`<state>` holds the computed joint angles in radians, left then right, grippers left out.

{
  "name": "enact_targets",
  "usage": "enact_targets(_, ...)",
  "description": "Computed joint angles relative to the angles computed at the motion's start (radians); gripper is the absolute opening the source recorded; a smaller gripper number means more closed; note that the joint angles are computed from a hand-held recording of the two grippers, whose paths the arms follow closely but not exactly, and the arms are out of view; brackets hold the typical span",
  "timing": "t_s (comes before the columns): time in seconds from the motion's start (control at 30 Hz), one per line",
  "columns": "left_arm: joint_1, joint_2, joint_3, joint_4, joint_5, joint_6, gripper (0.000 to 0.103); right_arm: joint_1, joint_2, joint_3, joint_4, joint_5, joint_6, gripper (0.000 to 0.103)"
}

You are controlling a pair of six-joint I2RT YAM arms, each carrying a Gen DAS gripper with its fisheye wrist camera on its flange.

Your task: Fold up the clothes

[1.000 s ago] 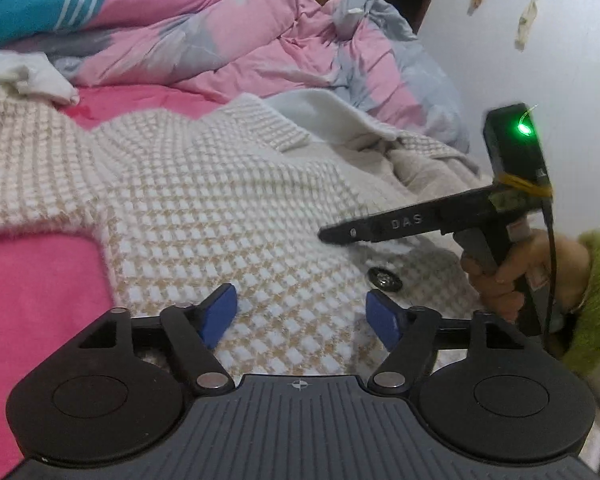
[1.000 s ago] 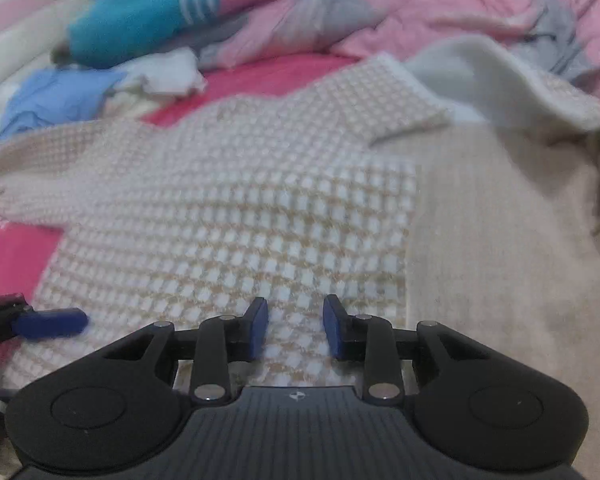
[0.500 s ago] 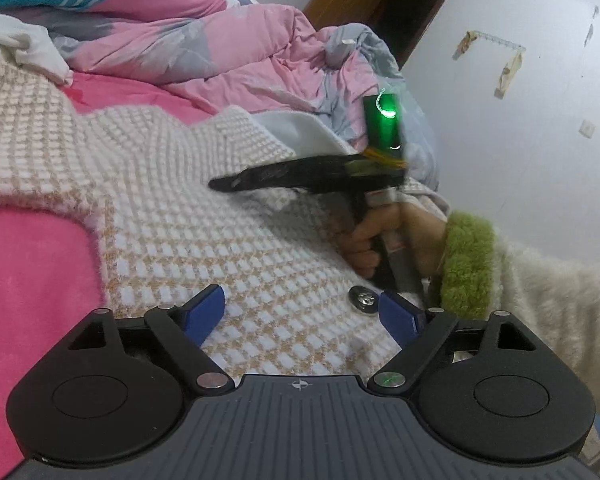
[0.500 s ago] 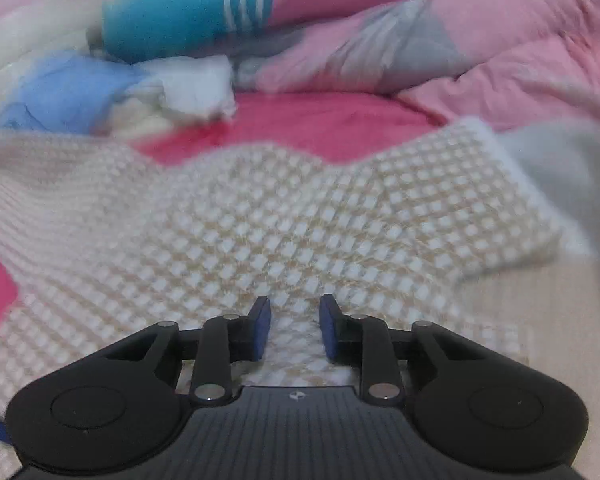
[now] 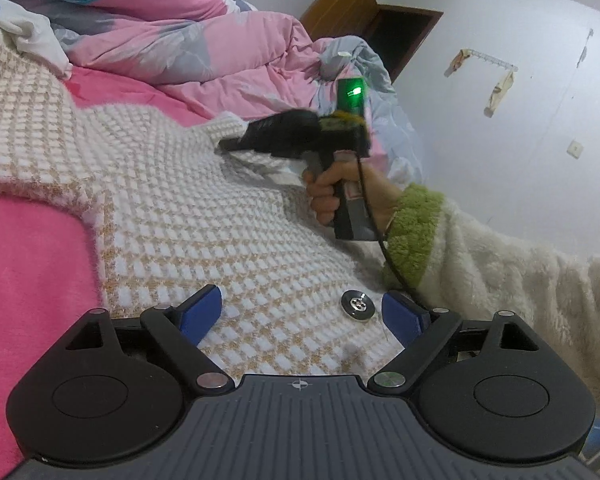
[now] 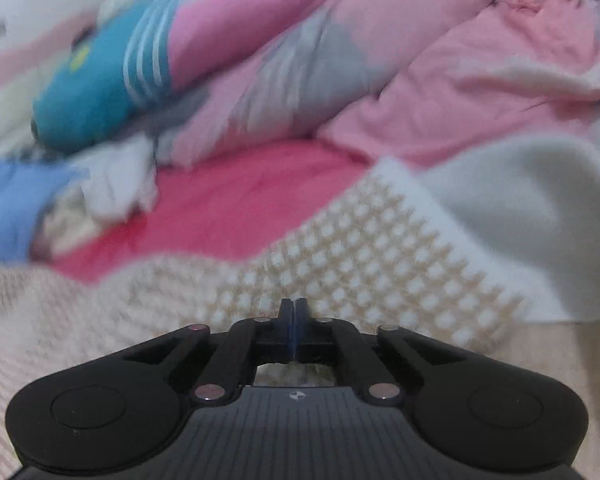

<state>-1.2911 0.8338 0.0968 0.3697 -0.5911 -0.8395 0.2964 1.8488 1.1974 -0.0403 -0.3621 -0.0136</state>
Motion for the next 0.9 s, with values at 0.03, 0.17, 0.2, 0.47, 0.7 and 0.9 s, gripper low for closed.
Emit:
enact_targets(0.03,0.004,-0.002,-0.009,0.018,0.004,-0.001,0.088,0.006,-0.005,0.000,0.014,0.010,-0.007,0.000)
enact_targets(0.17,0.008,0.004,-0.016,0.037,0.005,-0.006,0.088,0.016,0.136,0.145,-0.037,0.196,-0.019,0.000)
enact_targets(0.2,0.005,0.006,-0.013,0.033,0.001,-0.006,0.088,-0.009,0.150,0.163,-0.044,0.150,0.040,0.000)
enact_targets(0.47,0.011,0.006,-0.027,0.061,0.007,-0.001,0.089,-0.067,-0.328,-0.169,-0.205,-0.071,-0.093,0.003)
enact_targets(0.7,0.007,0.000,-0.014,0.030,-0.002,-0.009,0.089,-0.008,-0.539,-0.548,-0.070,0.029,-0.180,0.017)
enact_targets(0.9,-0.088,-0.104,0.132,-0.297,-0.170,-0.034,0.102,-0.030,-1.000,-0.661,-0.303,0.053,0.058,0.019)
